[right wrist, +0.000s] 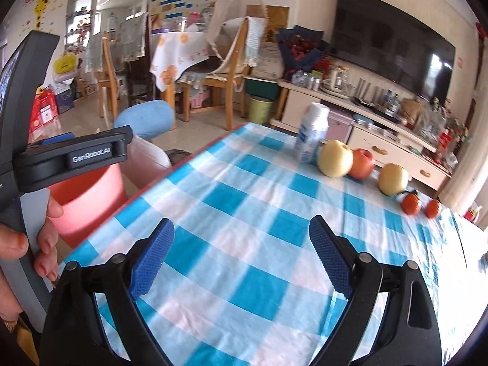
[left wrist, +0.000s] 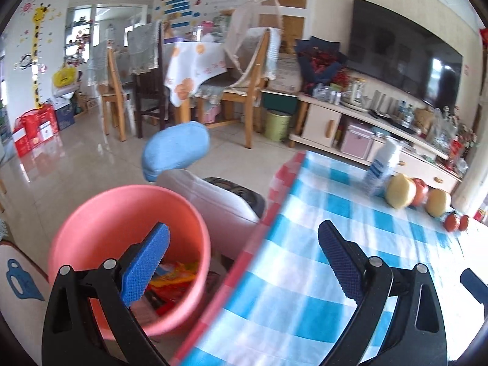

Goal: Collect trash

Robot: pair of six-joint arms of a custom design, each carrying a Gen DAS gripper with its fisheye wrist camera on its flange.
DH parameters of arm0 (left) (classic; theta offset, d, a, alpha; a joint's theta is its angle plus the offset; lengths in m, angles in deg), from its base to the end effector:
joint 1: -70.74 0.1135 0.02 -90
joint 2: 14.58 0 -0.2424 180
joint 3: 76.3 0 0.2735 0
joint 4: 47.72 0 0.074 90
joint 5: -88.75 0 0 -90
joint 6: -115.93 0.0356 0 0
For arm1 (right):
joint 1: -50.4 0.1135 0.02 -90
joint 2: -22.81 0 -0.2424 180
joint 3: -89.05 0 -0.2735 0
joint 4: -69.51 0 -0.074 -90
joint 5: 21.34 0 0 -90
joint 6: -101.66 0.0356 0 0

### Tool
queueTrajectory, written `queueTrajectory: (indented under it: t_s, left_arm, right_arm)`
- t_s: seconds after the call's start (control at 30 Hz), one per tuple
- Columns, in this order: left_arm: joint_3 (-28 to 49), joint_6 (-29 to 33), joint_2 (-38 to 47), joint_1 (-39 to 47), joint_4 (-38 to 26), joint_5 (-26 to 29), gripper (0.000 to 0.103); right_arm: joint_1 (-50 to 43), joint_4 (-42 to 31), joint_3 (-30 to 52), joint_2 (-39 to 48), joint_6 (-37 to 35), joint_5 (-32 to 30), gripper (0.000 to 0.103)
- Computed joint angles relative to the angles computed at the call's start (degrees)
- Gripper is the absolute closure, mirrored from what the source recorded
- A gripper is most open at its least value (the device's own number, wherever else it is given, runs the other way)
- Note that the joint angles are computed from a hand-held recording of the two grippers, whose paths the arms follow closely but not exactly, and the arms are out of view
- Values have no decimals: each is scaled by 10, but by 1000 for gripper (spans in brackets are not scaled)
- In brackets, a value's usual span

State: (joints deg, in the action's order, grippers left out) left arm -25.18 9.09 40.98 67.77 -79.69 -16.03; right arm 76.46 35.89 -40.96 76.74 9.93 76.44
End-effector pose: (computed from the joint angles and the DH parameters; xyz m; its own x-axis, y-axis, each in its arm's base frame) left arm 0.2430 -0.0035 0.2279 -0.5225 -0.2534 -0.8141 -0.3200 0.9433 -0.0882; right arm 0.2148 0.0997 0.2240 -0.5371 -0.2960 -0.7899 -0.3552 0.9287 -0.1064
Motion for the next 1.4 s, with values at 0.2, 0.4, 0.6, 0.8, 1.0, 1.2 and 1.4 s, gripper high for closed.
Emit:
queueTrajectory:
  t_s: [0.2, 0.4, 0.6, 0.8, 1.0, 1.2, 1.4]
  left_arm:
    - [-6, -14, -16, -120, -21, -61, 6]
    - [-7, -53, -26, -278, -50, -156, 6]
    - [6, -104, -24, -393, -93, -198, 6]
    - [36, -155, 12, -500, -131, -263, 6]
    - [76, -199, 56, -581, -158, -322, 6]
    - [117, -222, 98, -624, -179, -360, 6]
    - [147, -229, 131, -650, -191, -384, 6]
  right_arm:
    - [-88, -58, -46, -118, -19, -31, 12]
    - [-205, -129, -81, -249, -62, -91, 12]
    - [-386, -199, -109, -369, -137, -204, 11]
    - [-618, -244, -118, -407, -236, -376, 11]
    - [-813, -276, -101, -375, -334, -533, 10]
    - [-931, -272, -82, -319, -386, -625, 9]
    - [-974, -258, -71, -273, -404, -657, 8]
